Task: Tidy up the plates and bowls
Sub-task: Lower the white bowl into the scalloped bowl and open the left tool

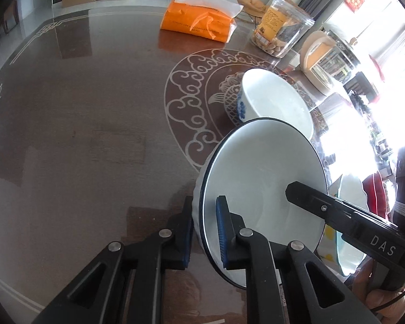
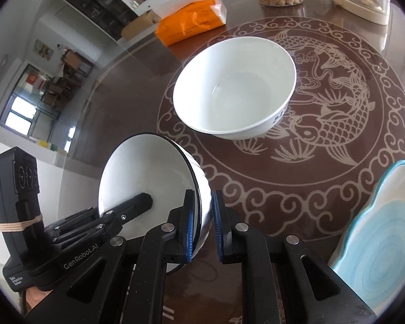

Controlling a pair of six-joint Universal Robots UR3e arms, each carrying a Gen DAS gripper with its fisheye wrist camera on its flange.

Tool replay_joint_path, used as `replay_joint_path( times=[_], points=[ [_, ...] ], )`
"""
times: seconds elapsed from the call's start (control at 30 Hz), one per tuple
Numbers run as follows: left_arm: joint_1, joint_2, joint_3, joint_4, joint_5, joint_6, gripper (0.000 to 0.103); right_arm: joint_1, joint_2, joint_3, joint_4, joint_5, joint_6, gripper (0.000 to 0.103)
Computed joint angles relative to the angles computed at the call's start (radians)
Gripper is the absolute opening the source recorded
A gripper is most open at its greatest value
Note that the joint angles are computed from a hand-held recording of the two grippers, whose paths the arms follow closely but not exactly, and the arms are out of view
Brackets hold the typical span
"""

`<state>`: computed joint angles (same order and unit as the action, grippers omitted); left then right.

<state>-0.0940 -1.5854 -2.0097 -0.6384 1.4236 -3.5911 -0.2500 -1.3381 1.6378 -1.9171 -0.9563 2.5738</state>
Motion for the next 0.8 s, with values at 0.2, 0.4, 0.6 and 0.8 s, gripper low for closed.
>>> replay_joint_path(
  times=[0.2,0.4,0.6,0.8],
  points=[
    [-0.163,-0.064,0.211,-0.086,0.036,-0.053,0.016,-0.16,-0.136,-0.022,0.194,0.047,-0.118,0.015],
    [-0.338,-0.331,0.549,-0.135,0.044,-0.083,0.016,-0.393,-0.18,-0.066,0.351,0.029,-0.225,0.015],
    [-0.424,-0.596,0.859,-0.244,0.036,-0.082,0.016,-0.529,-0.134,-0.063,0.314,-0.029,-0.238,0.015],
    [-0.449,-0.704,0.987,-0.317,0.054,-0.084,0.016,-0.57,-0.091,-0.027,0.26,-0.063,-0.251,0.015]
  ],
)
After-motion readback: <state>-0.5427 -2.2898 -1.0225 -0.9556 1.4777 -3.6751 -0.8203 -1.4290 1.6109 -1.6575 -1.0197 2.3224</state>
